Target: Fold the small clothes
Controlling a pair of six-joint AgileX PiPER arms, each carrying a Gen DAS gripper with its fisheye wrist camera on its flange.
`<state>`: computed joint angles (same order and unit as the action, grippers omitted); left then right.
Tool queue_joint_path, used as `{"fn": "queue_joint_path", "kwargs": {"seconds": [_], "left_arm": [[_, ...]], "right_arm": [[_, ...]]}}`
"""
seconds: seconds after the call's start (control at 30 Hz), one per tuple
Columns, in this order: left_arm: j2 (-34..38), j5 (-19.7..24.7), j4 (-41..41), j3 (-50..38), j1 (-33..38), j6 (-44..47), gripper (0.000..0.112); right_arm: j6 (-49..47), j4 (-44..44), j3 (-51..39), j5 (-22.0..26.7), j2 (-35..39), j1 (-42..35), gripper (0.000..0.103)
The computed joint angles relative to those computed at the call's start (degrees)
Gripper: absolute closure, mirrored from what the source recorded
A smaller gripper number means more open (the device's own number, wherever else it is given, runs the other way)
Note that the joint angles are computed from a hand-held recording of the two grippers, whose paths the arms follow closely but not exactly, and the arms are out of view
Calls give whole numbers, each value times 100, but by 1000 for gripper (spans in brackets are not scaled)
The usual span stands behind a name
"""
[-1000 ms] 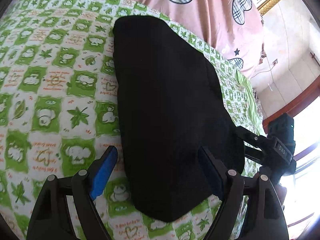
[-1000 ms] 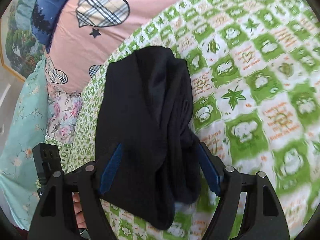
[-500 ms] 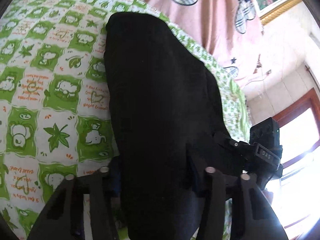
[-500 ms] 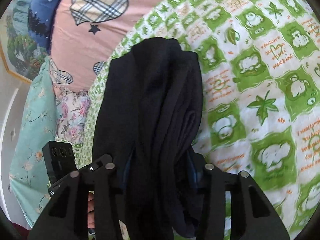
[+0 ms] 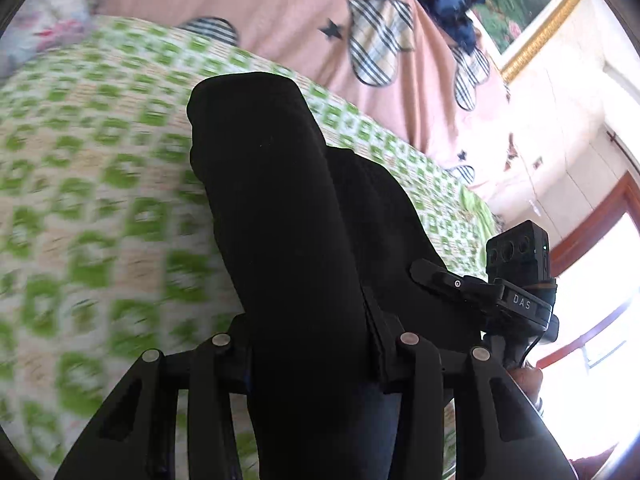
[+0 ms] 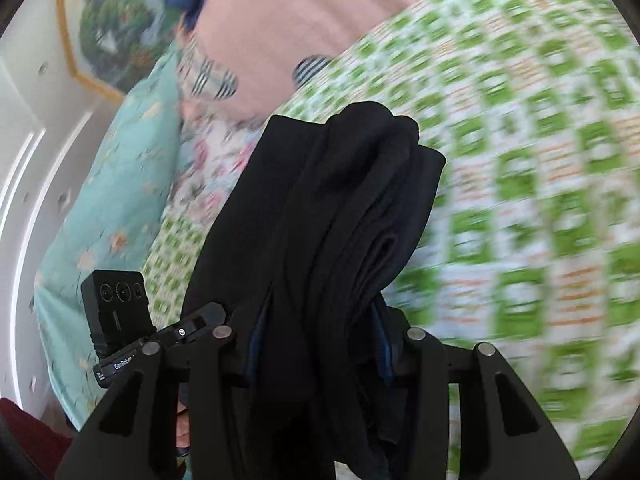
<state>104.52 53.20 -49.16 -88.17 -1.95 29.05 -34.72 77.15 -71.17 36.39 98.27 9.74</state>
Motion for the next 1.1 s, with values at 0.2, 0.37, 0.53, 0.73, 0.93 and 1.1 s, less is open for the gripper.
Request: {"fn": "queue_joint_path", "kwargs": {"seconds": [0.2,0.37,0.53,0.73,0.93,1.1], "left_arm": [[-478,-322,103,993,554,451,69],[-368,-662,102,1431,619,311,54],[-565,-646,141,1482,746,344,44],[-969,-675,-79,1677,1186,499,43],[-1005,-732,158,1735,1088,476,44],[-744,-551,284,1646,828,331,48]], "right_arm": [[504,-531,-661,-141,675,565,58],[829,-778,-472,-465,773,742,54],[1771,-1677,-474,-602,517,803,46],[3627,-3986,-486,-1290,-244,1172,46],[4965,-5584,-1903,-321,671,1419,61],[3966,-4401,-2022,-152,861,1124,91]]}}
